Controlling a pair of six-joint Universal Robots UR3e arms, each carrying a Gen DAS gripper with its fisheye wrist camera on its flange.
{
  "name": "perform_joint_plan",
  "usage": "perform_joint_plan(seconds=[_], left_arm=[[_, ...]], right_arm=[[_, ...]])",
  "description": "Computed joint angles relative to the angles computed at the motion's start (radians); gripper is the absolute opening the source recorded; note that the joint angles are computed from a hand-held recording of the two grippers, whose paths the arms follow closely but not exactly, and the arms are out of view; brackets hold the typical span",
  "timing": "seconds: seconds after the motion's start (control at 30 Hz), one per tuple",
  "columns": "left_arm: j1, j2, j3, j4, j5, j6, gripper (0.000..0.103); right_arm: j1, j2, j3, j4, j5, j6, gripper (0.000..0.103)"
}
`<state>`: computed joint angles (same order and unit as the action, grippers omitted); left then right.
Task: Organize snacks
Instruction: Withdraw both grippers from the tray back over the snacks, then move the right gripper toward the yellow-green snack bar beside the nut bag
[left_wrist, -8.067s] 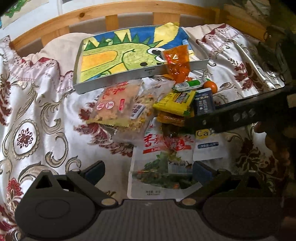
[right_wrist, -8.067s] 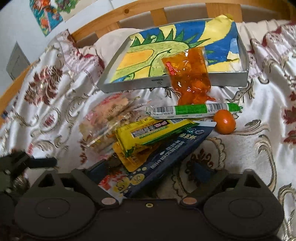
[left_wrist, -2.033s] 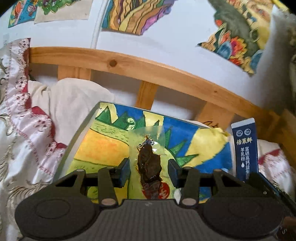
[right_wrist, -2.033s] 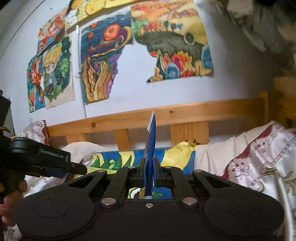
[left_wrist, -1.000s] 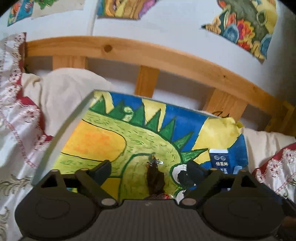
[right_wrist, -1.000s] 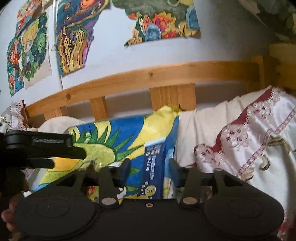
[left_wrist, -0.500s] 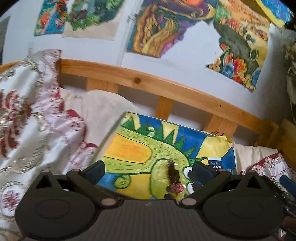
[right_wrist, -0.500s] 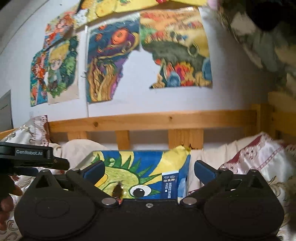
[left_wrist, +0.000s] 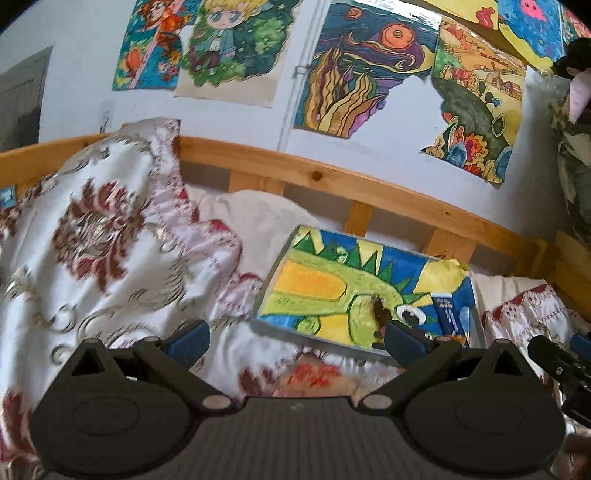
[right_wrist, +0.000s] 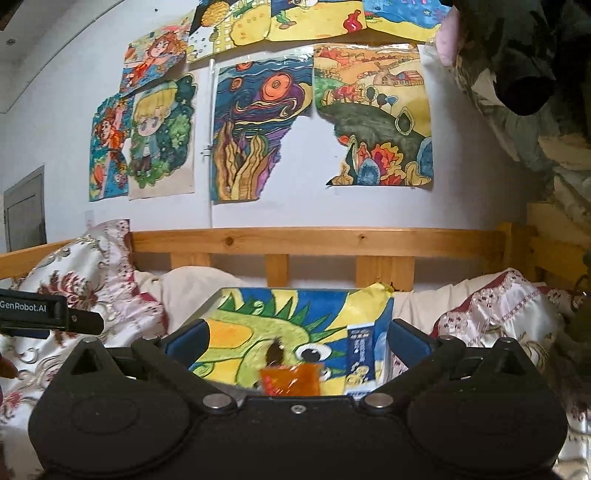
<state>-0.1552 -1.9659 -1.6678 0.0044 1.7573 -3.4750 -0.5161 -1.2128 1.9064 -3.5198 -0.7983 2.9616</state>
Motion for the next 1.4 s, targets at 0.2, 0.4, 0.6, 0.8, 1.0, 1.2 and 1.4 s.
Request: perform_joint_plan(seconds=[0.2, 0.4, 0.6, 0.8, 1.0, 1.2, 1.4], left_arm=[[0.029, 0.094, -0.170, 0.045, -0.011, 0.089, 0.103], [0.059, 0.178, -0.312, 0.074, -0.085, 0.200, 0.103], [0.059, 0.219, -0.400, 0.084, -0.122, 0.334, 0.103], [0.074, 0.258, -0.439, 0.022, -0.180, 0.373, 0.103], [0.099, 0.278, -0.445, -0.046, -0.221, 0.370, 0.103], [0.107, 0.273, -0.433, -0.086, -0.227, 0.358, 0.103], [0.089, 0.261, -0.419, -0.095, -0.210, 0.359, 0.103]], right_arm=[[-0.038, -0.160, 0.217, 0.005, 0.051, -0.052, 0.102], [-0.041, -0.293, 0.367, 0.059, 0.063, -0.131, 0.102], [-0.037, -0.432, 0.480, 0.176, 0.025, -0.190, 0.102], [0.005, -0.526, 0.509, 0.329, -0.101, -0.215, 0.102], [0.047, -0.536, 0.500, 0.412, -0.187, -0.239, 0.102], [0.080, -0.510, 0.474, 0.447, -0.232, -0.258, 0.102], [0.093, -0.496, 0.455, 0.470, -0.260, -0.261, 0.102]])
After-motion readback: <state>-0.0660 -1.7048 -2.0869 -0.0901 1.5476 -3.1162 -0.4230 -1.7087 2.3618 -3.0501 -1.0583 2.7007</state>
